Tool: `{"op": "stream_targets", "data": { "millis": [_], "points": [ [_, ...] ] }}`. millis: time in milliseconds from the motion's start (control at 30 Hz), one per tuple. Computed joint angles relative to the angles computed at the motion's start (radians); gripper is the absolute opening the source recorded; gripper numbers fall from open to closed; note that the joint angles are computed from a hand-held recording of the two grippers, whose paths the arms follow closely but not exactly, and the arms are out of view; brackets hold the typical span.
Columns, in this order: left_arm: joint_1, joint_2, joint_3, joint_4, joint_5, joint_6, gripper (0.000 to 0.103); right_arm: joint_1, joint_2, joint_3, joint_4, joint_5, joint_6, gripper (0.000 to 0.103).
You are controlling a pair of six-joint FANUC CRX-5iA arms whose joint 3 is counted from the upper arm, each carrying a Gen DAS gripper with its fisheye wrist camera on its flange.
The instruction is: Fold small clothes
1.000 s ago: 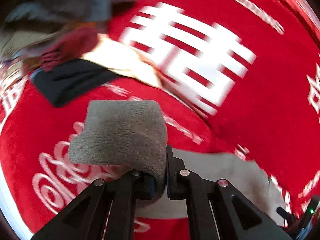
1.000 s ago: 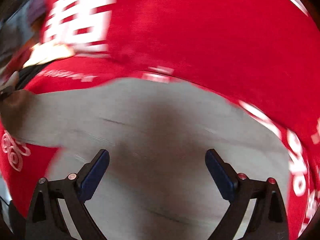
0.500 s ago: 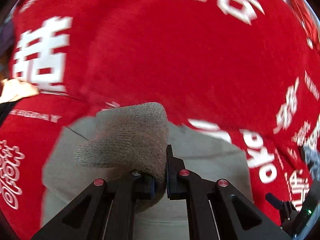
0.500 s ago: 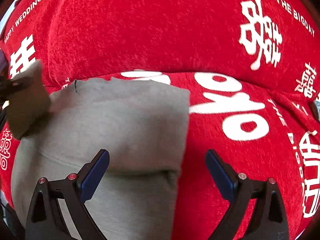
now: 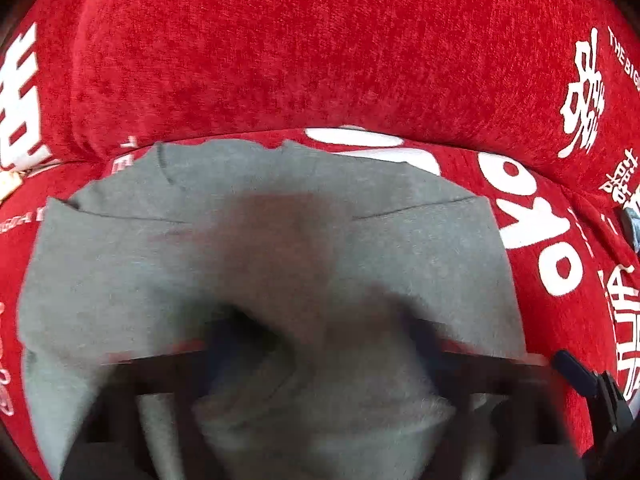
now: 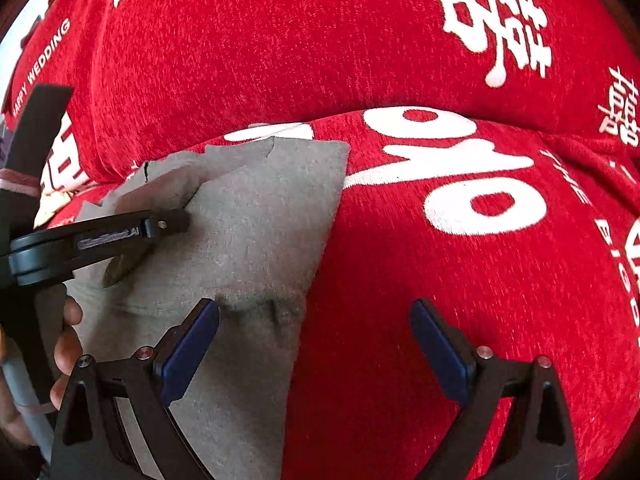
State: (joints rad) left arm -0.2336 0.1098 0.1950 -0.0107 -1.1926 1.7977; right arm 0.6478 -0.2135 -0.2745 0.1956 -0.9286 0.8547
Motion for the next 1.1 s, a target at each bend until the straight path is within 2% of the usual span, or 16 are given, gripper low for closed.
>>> {"op": "stream_targets", "data": {
  "millis": [67,167,267,367,467,533,633,667,733,800,900,1000,1100],
  "points": [
    [0.023,-0.079,-0.060,0.013,0.065,-0.037,0.096,0.007,-0.017,-0.008,0.005,0.013,-0.018,0.097],
    [0.119,-0.170,-0.164,0.159,0.093,-0.184,0.096,0.024,-0.025,-0.004,0.011,0.024,-0.026,0.097],
    [0.211,-0.260,-0.251,0.182,0.128,-0.235,0.096,0.059,-0.001,0.022,0.033,0.025,-0.026,0.097],
    [0.320,-0.304,-0.304,0.179,0.123,-0.214,0.096,0.102,0.060,0.079,0.051,0.025,-0.032,0.097],
    [0.391,-0.282,-0.308,0.144,0.098,-0.141,0.096,0.160,0.154,0.165,0.084,0.006,-0.038,0.097],
    [0.437,-0.259,-0.332,0.183,0.079,-0.148,0.096,0.209,0.238,0.224,0.157,-0.035,-0.038,0.097],
    [0.396,-0.254,-0.322,0.060,0.082,-0.169,0.097,0.255,0.396,0.313,0.329,-0.197,-0.079,0.097],
    [0.396,-0.266,-0.335,0.062,0.096,-0.193,0.097,0.247,0.422,0.325,0.359,-0.246,-0.122,0.097],
    [0.433,-0.283,-0.366,0.124,0.102,-0.262,0.097,0.187,0.381,0.304,0.287,-0.242,-0.233,0.097],
    [0.464,-0.295,-0.390,0.164,0.108,-0.305,0.097,0.107,0.270,0.223,0.159,-0.158,-0.316,0.097],
    [0.489,-0.302,-0.396,0.188,0.096,-0.332,0.097,0.097,0.190,0.148,0.225,-0.217,-0.407,0.097],
    [0.469,-0.301,-0.368,0.161,0.094,-0.271,0.097,0.098,0.111,0.087,0.256,-0.208,-0.479,0.097],
    [0.439,-0.276,-0.343,0.201,0.092,-0.247,0.097,0.136,0.132,0.128,0.247,-0.186,-0.487,0.097]
  ]
}}
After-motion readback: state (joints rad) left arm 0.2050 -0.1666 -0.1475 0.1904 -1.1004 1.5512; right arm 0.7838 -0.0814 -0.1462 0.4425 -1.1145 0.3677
